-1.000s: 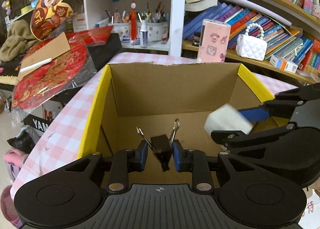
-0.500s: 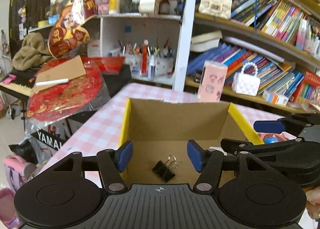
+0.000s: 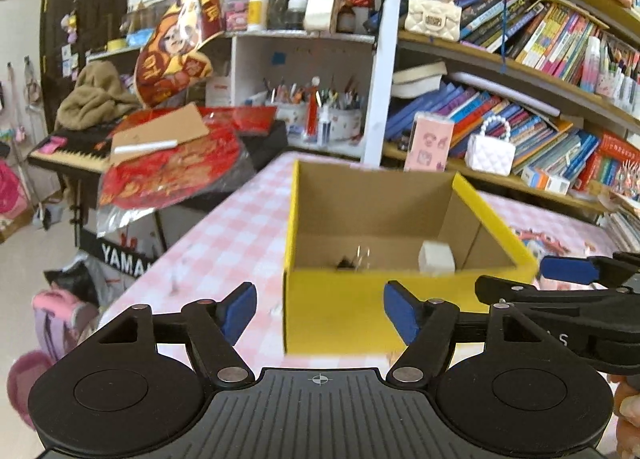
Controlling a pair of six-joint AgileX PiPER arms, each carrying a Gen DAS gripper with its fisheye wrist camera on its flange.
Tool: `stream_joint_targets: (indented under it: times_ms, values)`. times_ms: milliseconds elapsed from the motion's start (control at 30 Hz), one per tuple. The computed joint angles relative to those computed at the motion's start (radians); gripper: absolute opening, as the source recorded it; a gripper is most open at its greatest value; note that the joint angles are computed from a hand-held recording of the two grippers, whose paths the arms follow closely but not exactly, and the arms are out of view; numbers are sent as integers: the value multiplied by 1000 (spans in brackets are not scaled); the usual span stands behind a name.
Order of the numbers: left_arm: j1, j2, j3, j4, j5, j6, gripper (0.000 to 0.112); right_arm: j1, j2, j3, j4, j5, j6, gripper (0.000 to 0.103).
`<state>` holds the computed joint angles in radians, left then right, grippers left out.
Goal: Organize objects
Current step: 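Withdraw both grippers from the box back toward the remaining toys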
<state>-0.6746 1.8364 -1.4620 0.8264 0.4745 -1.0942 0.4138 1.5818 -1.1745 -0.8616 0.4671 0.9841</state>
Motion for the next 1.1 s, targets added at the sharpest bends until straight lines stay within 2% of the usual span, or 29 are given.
stream_joint_targets:
  times_ms: [233, 533, 800, 1100]
  values:
    - [-39, -90, 152, 52, 12, -75, 72, 106, -78, 131, -87, 84, 198, 65]
    - [-71, -131, 229, 32, 13, -69, 72, 211, -147, 254, -124, 181, 356, 65]
    - [-98, -116, 224, -96, -17, 96, 72, 249, -196, 323, -112, 268, 471, 65]
    - [-127, -42, 127, -261, -52, 317, 72, 237, -255, 375, -95, 377, 549, 67]
